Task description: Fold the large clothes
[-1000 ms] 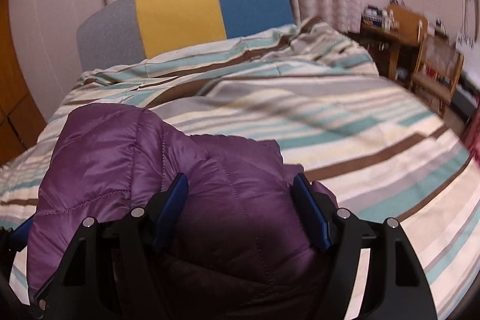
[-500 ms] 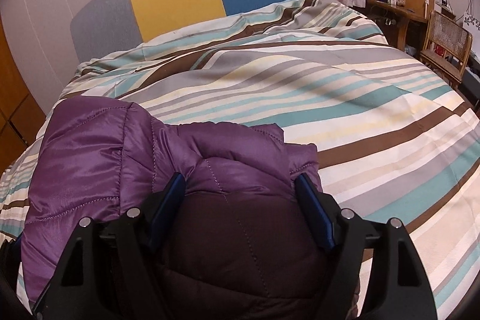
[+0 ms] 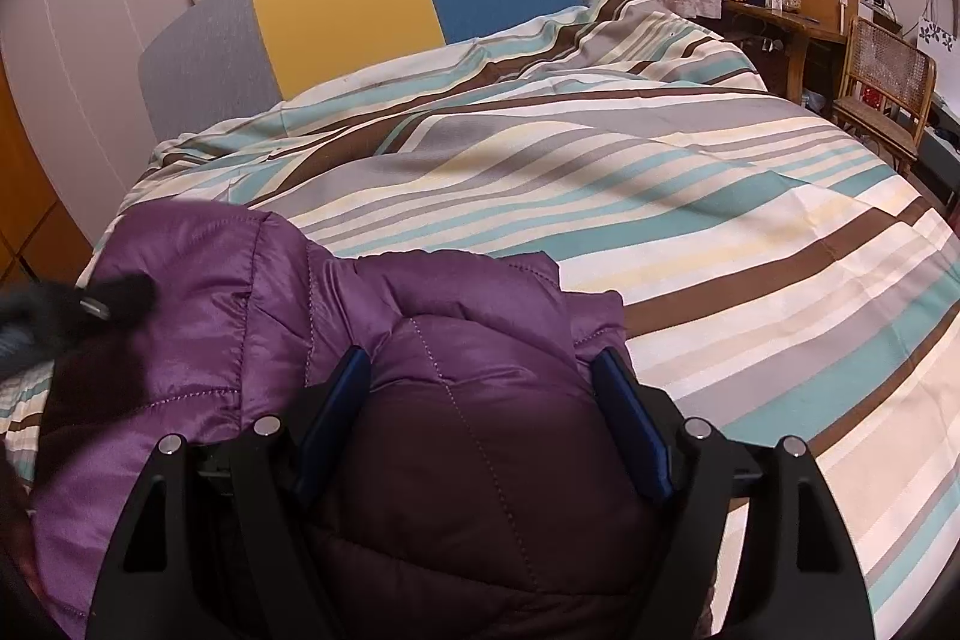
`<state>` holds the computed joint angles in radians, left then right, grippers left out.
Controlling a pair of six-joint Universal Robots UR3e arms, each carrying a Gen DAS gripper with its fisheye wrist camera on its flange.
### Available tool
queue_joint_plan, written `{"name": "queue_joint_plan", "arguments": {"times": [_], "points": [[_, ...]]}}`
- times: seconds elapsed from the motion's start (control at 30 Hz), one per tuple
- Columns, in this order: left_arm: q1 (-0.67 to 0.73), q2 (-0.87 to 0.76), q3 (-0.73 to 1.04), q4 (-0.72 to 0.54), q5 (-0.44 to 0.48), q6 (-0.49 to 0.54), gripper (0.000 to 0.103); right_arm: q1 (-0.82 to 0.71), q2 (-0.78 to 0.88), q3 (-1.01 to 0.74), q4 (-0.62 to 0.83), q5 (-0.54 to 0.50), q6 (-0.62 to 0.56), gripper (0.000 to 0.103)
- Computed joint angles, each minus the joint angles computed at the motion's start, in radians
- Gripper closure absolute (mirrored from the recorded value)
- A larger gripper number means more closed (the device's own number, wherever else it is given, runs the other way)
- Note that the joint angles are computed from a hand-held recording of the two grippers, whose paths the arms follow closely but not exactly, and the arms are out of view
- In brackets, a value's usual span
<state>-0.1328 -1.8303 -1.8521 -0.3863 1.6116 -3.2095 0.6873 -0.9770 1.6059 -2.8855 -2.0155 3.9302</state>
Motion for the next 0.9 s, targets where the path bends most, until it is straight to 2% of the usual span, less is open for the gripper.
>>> {"name": "queue_joint_plan", "arguments": {"times": [0.17,0.3,0.5,0.63,0.83,0.9], "points": [[0.053,-0.074,-0.055,0.117,-0.073,-0.005,0.003,-0.003,0.002,-0.006,0.011,0.006,0.012,0.026],[0.026,-0.132,-0.039,0.168,-0.017,0.015,0.003,-0.002,0.021,-0.040,0.042,0.003,0.018,0.026],[0.033,-0.114,-0.064,0.186,-0.027,0.018,0.003,-0.005,0.023,-0.042,0.043,0.011,0.017,0.025],[0.033,0.001,-0.201,0.249,-0.038,0.046,0.003,-0.001,0.017,-0.017,0.006,0.004,0.017,0.025],[0.124,0.337,-0.613,0.411,-0.260,0.176,0.003,0.010,0.003,0.013,-0.041,-0.016,0.020,0.023],[0.113,0.396,-0.702,0.482,-0.254,0.211,0.003,0.022,-0.012,0.038,-0.068,-0.031,0.022,0.019]]}}
